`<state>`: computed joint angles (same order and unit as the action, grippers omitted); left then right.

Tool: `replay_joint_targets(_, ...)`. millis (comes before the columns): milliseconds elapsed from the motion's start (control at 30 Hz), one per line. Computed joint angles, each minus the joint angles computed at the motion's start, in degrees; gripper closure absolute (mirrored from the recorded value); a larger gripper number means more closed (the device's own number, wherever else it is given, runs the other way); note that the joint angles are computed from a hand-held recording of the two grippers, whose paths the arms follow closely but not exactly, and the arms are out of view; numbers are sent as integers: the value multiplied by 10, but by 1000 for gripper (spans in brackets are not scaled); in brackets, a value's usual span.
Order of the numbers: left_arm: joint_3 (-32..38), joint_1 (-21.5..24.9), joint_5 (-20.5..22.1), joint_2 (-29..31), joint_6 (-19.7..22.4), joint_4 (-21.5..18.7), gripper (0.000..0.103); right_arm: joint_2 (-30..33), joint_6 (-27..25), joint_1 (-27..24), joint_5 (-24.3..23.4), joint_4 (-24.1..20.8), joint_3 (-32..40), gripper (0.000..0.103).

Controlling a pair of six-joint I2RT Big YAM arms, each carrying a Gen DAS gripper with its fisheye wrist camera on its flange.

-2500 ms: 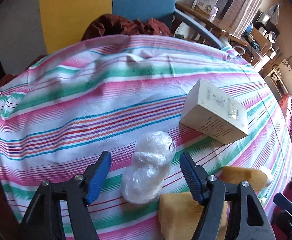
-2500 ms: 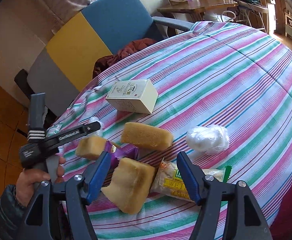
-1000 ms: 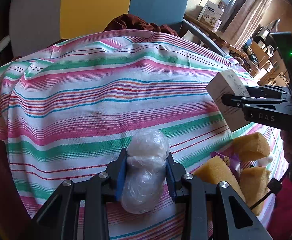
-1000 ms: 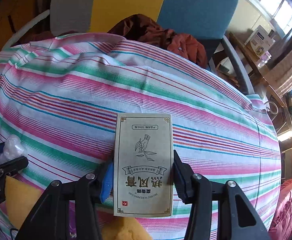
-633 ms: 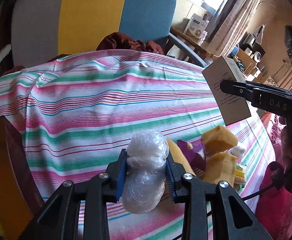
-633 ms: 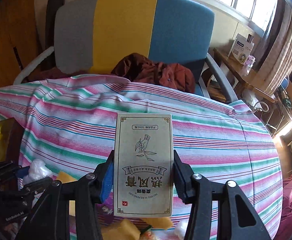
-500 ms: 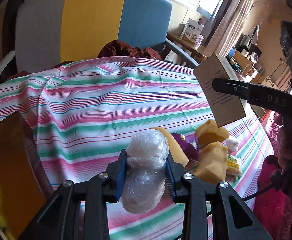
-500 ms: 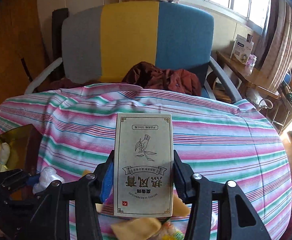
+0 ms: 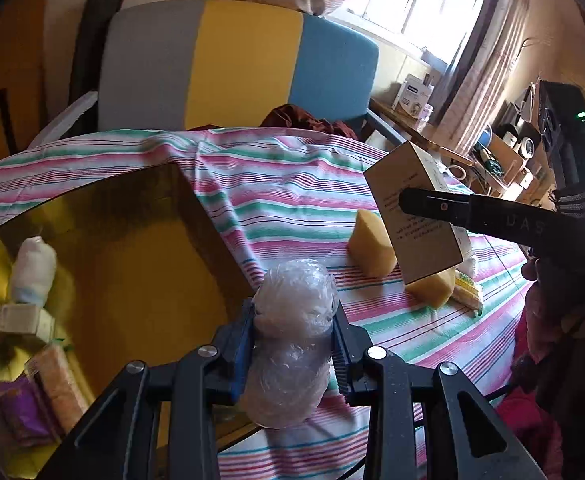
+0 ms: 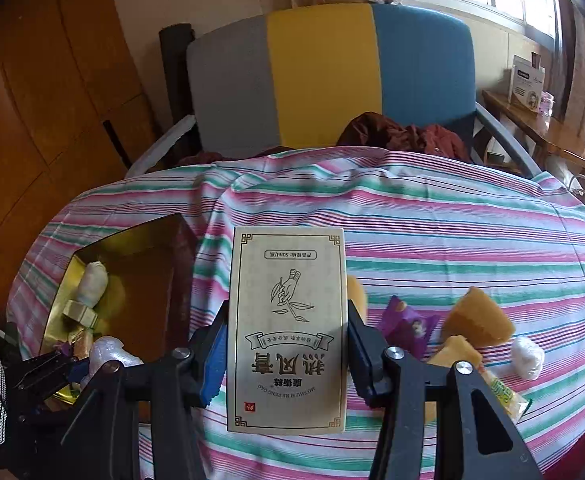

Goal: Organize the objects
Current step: 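Place the white box in the tray with the right tool while the left tool holds the bundle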

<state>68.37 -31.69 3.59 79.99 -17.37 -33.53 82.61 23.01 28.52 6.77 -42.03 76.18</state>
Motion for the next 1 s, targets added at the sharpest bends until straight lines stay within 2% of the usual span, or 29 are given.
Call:
replay_joint_targets(167, -68, 47, -21, -69, -7, 2, 68, 45, -4, 45, -28, 0, 55, 52)
replay_joint_targets(267, -105, 84, -29, -108, -16, 2, 68, 94, -16, 72, -50, -18, 113, 52)
replay_joint_targets(467, -157, 134, -35, -161, -35, 2, 68, 234, -15, 97, -80, -111, 270, 52)
replay_joint_targets(700, -185, 169, -28, -186, -31, 10, 68, 404, -3, 112, -43, -246, 492, 52)
replay_joint_targets(867, -195, 191, -12, -189, -33, 13, 68, 531, 7, 124, -25, -350, 696, 52)
replay_joint_targets(900, -196, 192, -10, -189, -35, 13, 68, 550, 11, 123, -35, -357, 727, 52)
replay_joint_targets(1000, -199, 200, -8, -188, -36, 15, 68, 550, 19, 122, -67, -327, 725, 50)
